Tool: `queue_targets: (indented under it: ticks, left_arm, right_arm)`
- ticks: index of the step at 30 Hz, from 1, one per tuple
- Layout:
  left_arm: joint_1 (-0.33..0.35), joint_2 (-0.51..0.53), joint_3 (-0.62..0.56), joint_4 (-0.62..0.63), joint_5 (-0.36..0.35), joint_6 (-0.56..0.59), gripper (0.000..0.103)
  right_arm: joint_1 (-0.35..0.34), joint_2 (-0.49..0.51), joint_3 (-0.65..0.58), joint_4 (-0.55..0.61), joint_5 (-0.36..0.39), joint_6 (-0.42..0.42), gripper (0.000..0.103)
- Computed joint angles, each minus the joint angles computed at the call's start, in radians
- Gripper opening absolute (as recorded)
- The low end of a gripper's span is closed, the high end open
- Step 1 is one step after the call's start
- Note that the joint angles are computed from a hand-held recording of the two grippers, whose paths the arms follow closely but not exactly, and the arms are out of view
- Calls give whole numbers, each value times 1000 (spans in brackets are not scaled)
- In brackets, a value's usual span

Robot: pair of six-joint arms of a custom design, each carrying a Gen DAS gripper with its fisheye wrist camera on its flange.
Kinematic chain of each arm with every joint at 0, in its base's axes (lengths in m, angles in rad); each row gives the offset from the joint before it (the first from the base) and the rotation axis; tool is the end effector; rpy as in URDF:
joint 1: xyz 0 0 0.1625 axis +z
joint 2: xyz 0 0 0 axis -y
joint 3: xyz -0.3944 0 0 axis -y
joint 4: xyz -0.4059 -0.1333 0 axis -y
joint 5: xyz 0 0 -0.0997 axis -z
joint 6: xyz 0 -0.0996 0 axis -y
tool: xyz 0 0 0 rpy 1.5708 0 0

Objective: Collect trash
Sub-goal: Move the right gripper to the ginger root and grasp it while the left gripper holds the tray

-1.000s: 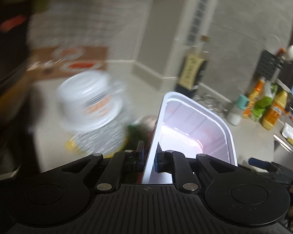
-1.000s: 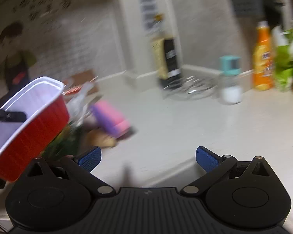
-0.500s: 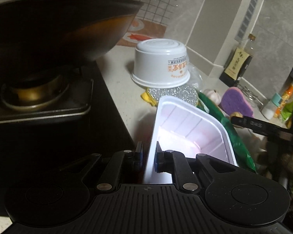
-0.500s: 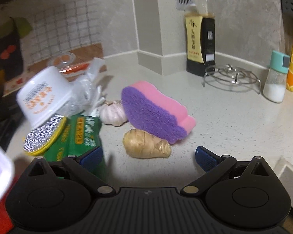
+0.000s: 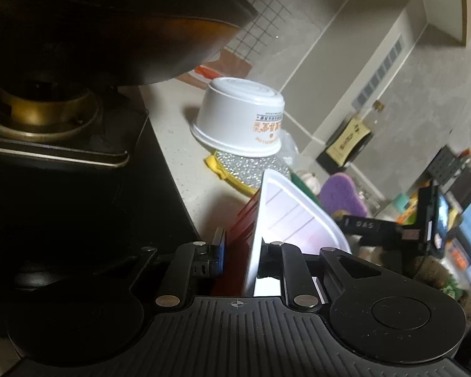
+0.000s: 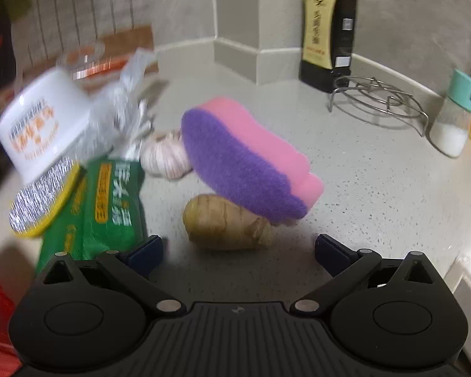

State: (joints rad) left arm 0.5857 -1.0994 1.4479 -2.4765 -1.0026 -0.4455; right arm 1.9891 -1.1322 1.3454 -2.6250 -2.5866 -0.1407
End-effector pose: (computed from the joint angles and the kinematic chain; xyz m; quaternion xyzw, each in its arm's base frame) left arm -0.4714 -0.5370 0.3567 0.1717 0.9101 -0.3760 0.0303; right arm 0.3165 -0.5923 0.4730 0.0292 -0.8215 0.4147 0.3904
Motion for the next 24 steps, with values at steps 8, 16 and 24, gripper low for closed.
queue_targets:
  ticks: [8,16,24]
  left_arm:
    - [19,-18,26,-67,-73,16,21]
    - [24,-24,37,-95,-97,37,22]
    - [14,-14,33,-98,-76,71,20]
  right_arm:
    - [4,25,-69,157,-40,131,103]
    - [7,29,-1,-131,16,-108,74]
    - [37,2,32,-164,9,-128,56]
